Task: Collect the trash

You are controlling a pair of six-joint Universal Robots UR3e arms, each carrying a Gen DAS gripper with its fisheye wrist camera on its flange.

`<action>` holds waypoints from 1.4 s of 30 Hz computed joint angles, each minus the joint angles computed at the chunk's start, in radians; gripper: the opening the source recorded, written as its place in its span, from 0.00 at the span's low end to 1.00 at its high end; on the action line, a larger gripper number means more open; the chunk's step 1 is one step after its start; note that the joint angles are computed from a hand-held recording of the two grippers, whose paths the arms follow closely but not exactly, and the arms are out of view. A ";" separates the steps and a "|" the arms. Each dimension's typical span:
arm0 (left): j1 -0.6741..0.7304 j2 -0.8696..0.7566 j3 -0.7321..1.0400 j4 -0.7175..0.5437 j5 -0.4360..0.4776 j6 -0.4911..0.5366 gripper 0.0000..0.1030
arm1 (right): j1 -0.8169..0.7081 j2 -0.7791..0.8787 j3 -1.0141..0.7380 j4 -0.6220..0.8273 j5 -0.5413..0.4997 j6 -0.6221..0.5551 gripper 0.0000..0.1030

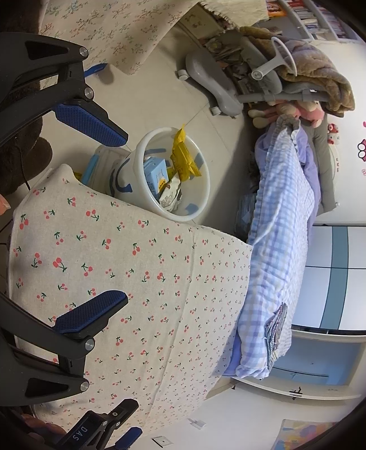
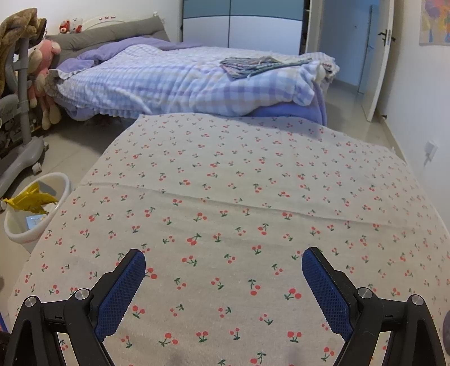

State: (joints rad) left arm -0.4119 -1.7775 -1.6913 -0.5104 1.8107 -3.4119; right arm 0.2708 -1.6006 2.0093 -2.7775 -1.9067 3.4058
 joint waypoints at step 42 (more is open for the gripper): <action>-0.024 -0.013 0.008 0.009 0.031 -0.012 1.00 | 0.013 -0.006 -0.007 0.008 -0.007 0.008 0.92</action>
State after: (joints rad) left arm -0.4355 -1.7905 -1.6836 -0.5011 1.8413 -3.4235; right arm 0.2833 -1.6069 2.0025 -2.7691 -1.9137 3.4137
